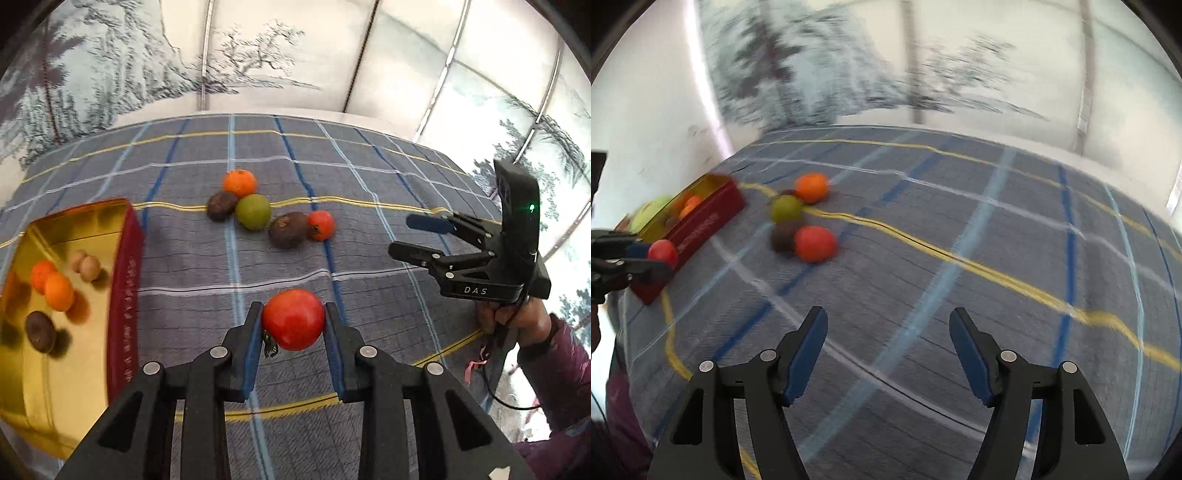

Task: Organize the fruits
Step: 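Grasp a red tomato with the left gripper while the right gripper grasps a dark passion fruit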

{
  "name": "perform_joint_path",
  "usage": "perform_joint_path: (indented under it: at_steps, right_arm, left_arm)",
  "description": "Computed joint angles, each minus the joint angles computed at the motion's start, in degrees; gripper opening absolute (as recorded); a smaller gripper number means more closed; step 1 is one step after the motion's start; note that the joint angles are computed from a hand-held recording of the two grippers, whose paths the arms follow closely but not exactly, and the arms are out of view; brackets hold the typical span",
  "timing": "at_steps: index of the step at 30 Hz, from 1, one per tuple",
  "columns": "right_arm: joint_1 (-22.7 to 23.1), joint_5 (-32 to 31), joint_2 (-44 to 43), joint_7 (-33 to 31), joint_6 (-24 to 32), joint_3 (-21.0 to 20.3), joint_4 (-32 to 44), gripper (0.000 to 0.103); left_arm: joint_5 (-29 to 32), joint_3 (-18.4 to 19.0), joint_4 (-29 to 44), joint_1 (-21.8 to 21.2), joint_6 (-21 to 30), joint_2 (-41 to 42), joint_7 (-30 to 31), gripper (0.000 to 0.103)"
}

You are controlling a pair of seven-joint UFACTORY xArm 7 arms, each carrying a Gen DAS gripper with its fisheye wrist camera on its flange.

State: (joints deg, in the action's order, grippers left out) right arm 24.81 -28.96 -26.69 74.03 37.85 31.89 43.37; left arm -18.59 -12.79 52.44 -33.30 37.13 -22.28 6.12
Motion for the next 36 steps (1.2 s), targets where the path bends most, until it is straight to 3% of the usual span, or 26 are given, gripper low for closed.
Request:
perform_joint_path:
  at_steps: [4,12,18,21,23,25,28,32,36]
  right_arm:
    - [-0.4,-2.4,6.1,-6.5,-3.5,-2.2,4.0,0.069]
    - [0.7,-5.9,13.6,-10.8,-8.5,-5.3,9.1,0.069]
    - [4.2,-6.1,22.1,-19.4,-7.3,-8.9,15.7,0.069]
    - [6.1,-3.3,25.6,-25.2,-7.6,-11.6,18.2,0.068]
    - [7.2,-0.5,27.4,-28.9,-6.7,-12.9,19.5,0.048]
    - [7.9,1.7,28.1,-30.7,-6.6,-14.0,20.4,0.043]
    - [9.4,-1.3,26.8,-27.1,-7.3,-14.4,20.0,0.043]
    - [9.9,-5.9,22.9,-17.3,-14.3,-12.4,16.6,0.043]
    - [11.3,-14.6,24.4,-5.6,-11.8,-8.9,18.5,0.043]
  left_arm:
    - [-0.2,0.4,-1.1,0.5,0.4,-2.2,-1.3,0.028]
    - [0.4,0.7,-2.5,0.7,0.5,-4.2,-2.2,0.028]
    - [0.0,0.9,-2.4,0.4,0.5,-3.9,-2.1,0.028]
    - [-0.2,1.0,-2.4,0.4,0.3,-3.9,-2.3,0.028]
    - [-0.3,1.2,-2.4,0.5,0.4,-3.9,-2.3,0.028]
    - [-0.5,1.4,-2.8,0.7,0.3,-4.3,-2.4,0.028]
    - [-0.8,1.7,-3.6,0.9,0.0,-5.5,-2.7,0.028]
    - [-1.2,2.3,-5.6,1.3,-0.3,-8.1,-3.6,0.028]
    - [0.0,2.9,-7.6,3.0,0.3,-11.3,-5.6,0.028]
